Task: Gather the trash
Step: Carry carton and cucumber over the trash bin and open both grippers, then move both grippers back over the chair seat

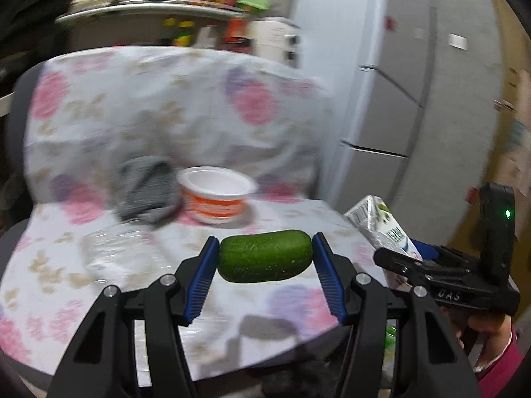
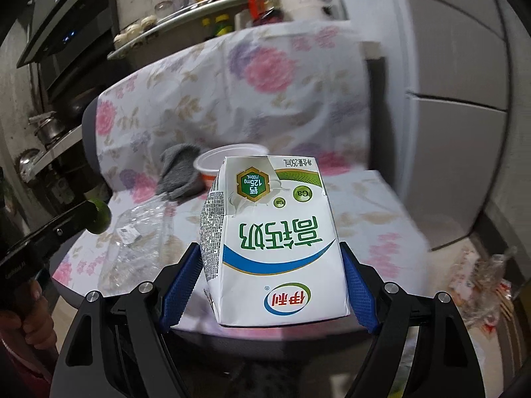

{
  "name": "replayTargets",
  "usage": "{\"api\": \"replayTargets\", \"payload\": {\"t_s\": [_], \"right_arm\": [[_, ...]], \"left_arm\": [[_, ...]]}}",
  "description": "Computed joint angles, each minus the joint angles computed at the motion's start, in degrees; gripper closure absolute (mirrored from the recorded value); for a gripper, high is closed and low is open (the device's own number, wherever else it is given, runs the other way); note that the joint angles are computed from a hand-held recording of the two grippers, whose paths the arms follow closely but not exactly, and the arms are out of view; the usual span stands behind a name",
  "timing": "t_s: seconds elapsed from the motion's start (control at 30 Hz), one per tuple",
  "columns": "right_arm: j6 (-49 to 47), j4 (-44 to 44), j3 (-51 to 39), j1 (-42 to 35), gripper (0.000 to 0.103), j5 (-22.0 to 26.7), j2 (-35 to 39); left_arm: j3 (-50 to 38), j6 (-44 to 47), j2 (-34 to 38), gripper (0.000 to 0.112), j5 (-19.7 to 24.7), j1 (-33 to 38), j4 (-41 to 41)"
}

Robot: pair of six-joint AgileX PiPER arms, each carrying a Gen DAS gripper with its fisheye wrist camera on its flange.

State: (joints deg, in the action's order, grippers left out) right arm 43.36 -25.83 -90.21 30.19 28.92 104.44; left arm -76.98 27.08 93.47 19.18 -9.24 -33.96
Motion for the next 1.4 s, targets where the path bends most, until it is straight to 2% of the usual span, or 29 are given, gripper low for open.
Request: {"api": "replayTargets", "payload": {"t_s": [0.1,0.23,0.3,0.4,0.5,0.57,0.7,0.73,0.77,0.83,0.9,0.97,1.07,1.1,1.17,1.23,1.3,1.33,1.4], "right_arm": [[7.38,-7.17,8.28,-0.58,0.023,0.01,-6.74],[17.35,-16.28,20.62,-1.64,0.023,4.91,-17.14],[21.69,-20.14,26.88,-2.13,0.023,9.16,-22.14],[24.1,-20.41,34.43,-5.71,0.023,11.19,-27.36],[23.33,-17.23,40.0,-11.81,0.023,9.25,-29.74],[20.98,-13.76,43.72,-17.09,0.023,5.58,-30.33],[8.08,0.32,47.53,-26.98,0.021,-3.51,-28.25],[7.08,1.78,47.58,-28.02,0.016,-4.1,-26.8],[8.37,0.94,47.56,-28.88,0.016,-3.75,-25.84],[11.41,-0.64,47.83,-29.91,0.015,-3.12,-26.06],[10.56,1.38,48.25,-31.21,0.015,-3.65,-27.82],[11.36,0.44,48.27,-31.78,0.015,-2.12,-30.49],[17.35,-6.29,46.47,-29.0,0.015,0.13,-34.21],[20.31,-9.65,45.26,-26.43,0.015,1.21,-35.11],[23.59,-13.93,43.16,-22.55,0.015,2.55,-35.28],[26.86,-18.04,39.86,-17.03,0.015,3.56,-33.86],[27.02,-18.71,36.64,-13.52,0.015,3.18,-31.48],[26.55,-18.82,33.71,-10.74,0.015,2.88,-28.89],[22.97,-17.12,28.21,-7.52,0.015,2.31,-23.94]], "left_arm": [[-0.5,4.99,1.17,0.056,0.39,-4.86,-4.48],[-3.19,8.0,4.8,0.056,1.6,-11.84,-6.64],[-6.47,9.73,8.52,0.056,3.24,-15.66,-8.11],[-11.15,11.28,13.48,0.056,5.86,-19.4,-9.85],[-17.56,10.29,19.3,0.056,8.95,-23.08,-8.64],[-22.62,9.45,23.46,0.056,11.93,-24.87,-7.57],[-32.8,4.82,31.02,0.056,17.8,-26.77,-4.77],[-36.34,3.41,33.36,0.056,20.01,-27.09,-3.82],[-39.94,1.48,35.51,0.055,22.31,-27.34,-2.33],[-43.56,-1.91,37.85,0.046,24.07,-27.9,0.05],[-44.06,-2.76,38.09,0.039,23.71,-27.67,0.12],[-43.69,-3.61,37.13,0.039,23.26,-27.35,1.12],[-36.44,-4.19,31.44,0.037,17.95,-26.28,3.06],[-31.91,-4.78,28.27,0.034,14.58,-25.62,4.25],[-25.71,-6.52,23.62,0.032,10.94,-24.13,6.83],[-20.76,-10.99,19.48,0.032,8.52,-22.56,11.54],[-15.68,-14.18,15.24,0.031,6.85,-20.56,15.16],[-12.45,-18.22,12.64,0.031,5.72,-19.47,19.52],[-8.77,-24.68,9.33,0.031,6.23,-17.44,27.13]]}}
